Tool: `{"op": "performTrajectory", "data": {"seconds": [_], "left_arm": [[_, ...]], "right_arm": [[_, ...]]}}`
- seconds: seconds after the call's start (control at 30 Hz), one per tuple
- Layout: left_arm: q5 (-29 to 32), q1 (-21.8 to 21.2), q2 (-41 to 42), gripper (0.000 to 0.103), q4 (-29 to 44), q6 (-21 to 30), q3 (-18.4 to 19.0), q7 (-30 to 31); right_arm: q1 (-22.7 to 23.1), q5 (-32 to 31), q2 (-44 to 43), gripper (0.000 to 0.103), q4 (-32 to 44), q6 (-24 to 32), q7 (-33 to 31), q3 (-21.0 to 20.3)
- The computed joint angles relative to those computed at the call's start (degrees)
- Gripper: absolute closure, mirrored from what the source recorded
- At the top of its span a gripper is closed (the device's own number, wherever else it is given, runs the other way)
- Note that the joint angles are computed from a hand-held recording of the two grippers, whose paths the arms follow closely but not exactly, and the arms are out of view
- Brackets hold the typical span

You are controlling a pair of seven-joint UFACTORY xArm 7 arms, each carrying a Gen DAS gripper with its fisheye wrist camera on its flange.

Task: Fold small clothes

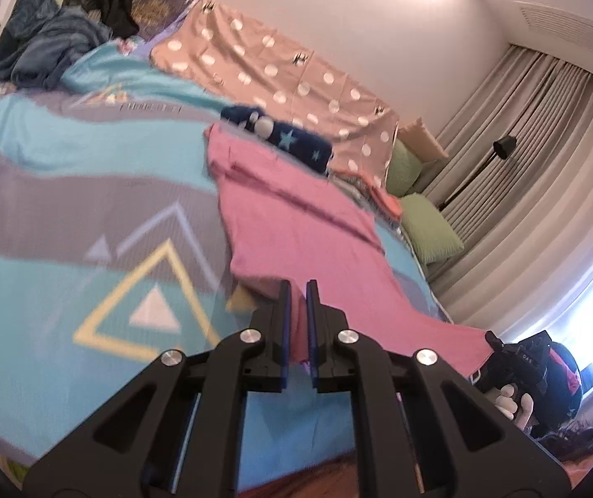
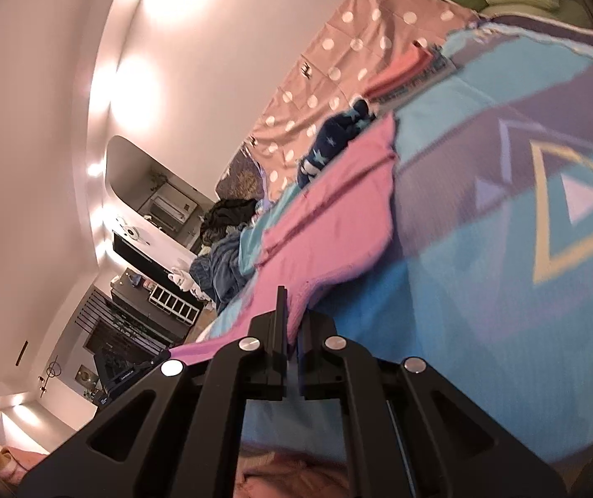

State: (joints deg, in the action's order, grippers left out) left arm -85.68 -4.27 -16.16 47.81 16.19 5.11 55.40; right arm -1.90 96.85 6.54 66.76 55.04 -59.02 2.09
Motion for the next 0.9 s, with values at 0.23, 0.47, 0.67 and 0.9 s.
{"op": "performTrajectory", "data": {"seconds": [0.23,0.47,0.67,0.9], "left_arm": [[-3.6,1.8,5.6,0.096,9.5,1.5,-0.2,4.9],[-1.1,3.9,11.1,0.096,17.0,2.3,-1.0,3.1],[2.4,6.3,18.1,0.096,25.7,2.6,-2.3,-2.0],[10.6,10.3,27.9,0.095,38.3,3.1,-5.6,-10.2]], "right_arm": [[2.1,-2.3,4.2,0.100,9.7,-9.1,-1.1,1.9],[1.5,-6.0,10.8,0.100,19.9,-12.4,1.2,4.2],[0.9,-12.7,19.0,0.100,32.4,-15.9,7.0,7.2],[3.4,-26.6,32.4,0.100,52.3,-18.6,19.1,8.1]]}}
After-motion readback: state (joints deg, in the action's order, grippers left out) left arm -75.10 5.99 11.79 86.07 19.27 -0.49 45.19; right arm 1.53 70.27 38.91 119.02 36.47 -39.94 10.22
